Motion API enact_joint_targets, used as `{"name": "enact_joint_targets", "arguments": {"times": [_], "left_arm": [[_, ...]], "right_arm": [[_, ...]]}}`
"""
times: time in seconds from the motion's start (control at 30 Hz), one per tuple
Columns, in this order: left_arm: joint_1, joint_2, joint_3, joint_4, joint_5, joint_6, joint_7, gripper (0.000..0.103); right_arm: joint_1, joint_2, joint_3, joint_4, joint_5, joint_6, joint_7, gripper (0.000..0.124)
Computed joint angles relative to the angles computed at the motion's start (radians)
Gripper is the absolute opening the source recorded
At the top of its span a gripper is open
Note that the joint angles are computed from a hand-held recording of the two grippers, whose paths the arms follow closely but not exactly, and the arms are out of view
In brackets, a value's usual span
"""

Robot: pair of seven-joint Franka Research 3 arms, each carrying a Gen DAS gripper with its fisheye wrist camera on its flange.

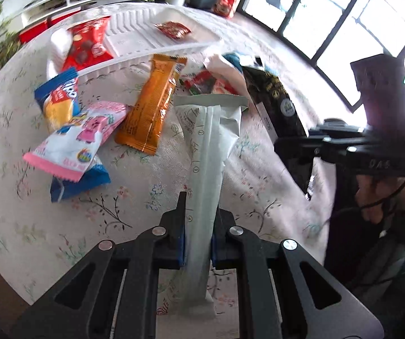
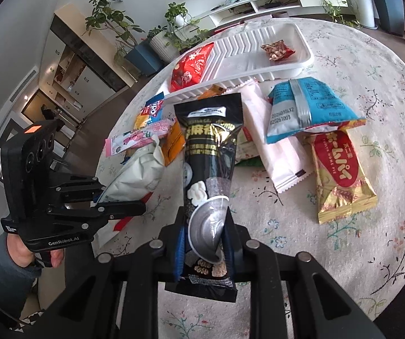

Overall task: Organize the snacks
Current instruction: 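Carry the white packet and black bag toward the white tray with both grippers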

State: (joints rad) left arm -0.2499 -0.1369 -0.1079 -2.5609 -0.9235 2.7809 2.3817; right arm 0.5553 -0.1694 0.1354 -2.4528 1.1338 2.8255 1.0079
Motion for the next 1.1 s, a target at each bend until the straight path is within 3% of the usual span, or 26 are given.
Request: {"name": "enact_joint_targets", "arguments": {"times": [0.17,0.37,0.57,0.77,1.1], "left_arm": [[-0.091,-0.116,0.025,-0.080,-0.296,0.074,0.097,0.010],[-0.076,-0.204,0.016,-0.109,-0.545,0.066,0.225,0.010],[-0.039,-0.357,0.052,-0.195,-0.568,0.004,0.208,0.010],[0.000,-0.499,0.092,-0.249,-0.449,-0.012,0.100,0.010],[-0.039,-0.447,0.199,-0.130,-0.309,-0.022,0.042,0.010]], "right_arm": [[0.001,-0.020,-0.005,-0.007,0.024,0.000,-0.006,0.024],[0.002,-0.043,-0.015,-0.015,0.030,0.000,-0.002,0.024],[-0.008,-0.069,-0.026,-0.023,0.020,0.015,0.024,0.024],[-0.039,-0.088,-0.041,-0.018,-0.068,0.031,0.093,0.024],[-0.081,-0.044,-0.062,0.060,-0.183,0.048,0.151,0.024]]}}
